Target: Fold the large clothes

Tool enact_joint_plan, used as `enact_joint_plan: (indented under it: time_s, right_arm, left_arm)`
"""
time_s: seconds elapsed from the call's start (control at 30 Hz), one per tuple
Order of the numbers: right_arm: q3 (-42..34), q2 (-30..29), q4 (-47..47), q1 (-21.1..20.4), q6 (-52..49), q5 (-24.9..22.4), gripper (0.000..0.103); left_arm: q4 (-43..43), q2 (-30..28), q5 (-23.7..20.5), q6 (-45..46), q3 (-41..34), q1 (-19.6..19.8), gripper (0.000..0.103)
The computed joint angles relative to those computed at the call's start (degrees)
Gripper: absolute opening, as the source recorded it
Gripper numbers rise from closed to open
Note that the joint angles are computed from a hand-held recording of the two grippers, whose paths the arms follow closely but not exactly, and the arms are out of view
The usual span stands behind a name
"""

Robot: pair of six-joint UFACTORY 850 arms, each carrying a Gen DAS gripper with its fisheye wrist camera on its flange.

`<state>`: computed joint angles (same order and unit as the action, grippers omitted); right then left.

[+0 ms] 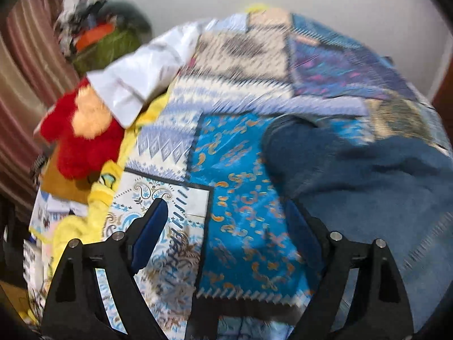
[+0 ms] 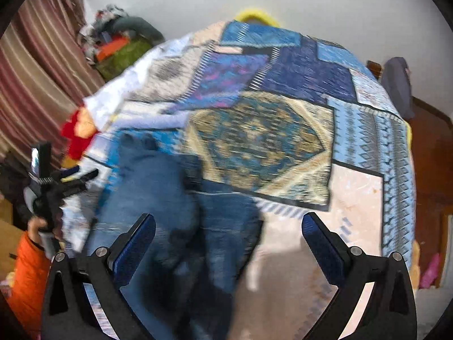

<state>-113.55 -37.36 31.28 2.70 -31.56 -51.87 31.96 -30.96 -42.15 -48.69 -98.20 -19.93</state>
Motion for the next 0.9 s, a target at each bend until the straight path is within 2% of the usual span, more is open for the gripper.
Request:
enact_joint_plan:
  time_s: [0.13, 0.23, 0.37, 0.43, 0.53, 0.6, 0.73, 0.9]
  right_arm:
    - [3.96, 3.28, 4.99, 1.34, -5.67, -0.14, 0.103]
    - [5.37, 3.32, 1.92, 3.18, -5.96, 0.30, 0.103]
    - [3.77, -0.32, -6.47, 3.96, 1.71, -3.14, 0.103]
    - [2.95, -2.17, -5.22, 2.64, 4.21, -5.96, 0.103]
    - [-0.20, -6.03, 2.10, -0.28, 6.21, -14.56, 0.103]
    - [-1.39, -7.68, 4.43, -1.14, 7.07, -17.81, 0.103]
    - [-3.64, -9.92, 6.22, -1.29, 5.81, -20.58, 0.103]
    - [-6.69, -12.27, 6.14, 0.02, 4.23, -21.46, 0.103]
  left_arm:
    - [-2.45, 4.76, 4.70, 1.92, 4.33, -1.78, 0.087]
    - [-8.57, 6.89, 7.85, 5.14, 6.84, -2.61, 0.088]
    - [-24.97, 8.02, 11.65, 16.25, 9.21, -2.33, 0.089]
    - [-32.66, 7.10, 11.34, 21.26, 9.42, -1.92, 0.090]
    - [-43.61, 4.86, 9.39, 27.98, 9.05, -0.79, 0.090]
    - [-53.05, 4.26, 10.05, 33.19, 10.09, 0.42, 0.090]
    - [-71.83, 2.93, 10.66, 45.31, 11.26, 2.82, 0.094]
    - [-83.08, -1.72, 7.45, 52.31, 8.22, 3.83, 0.098]
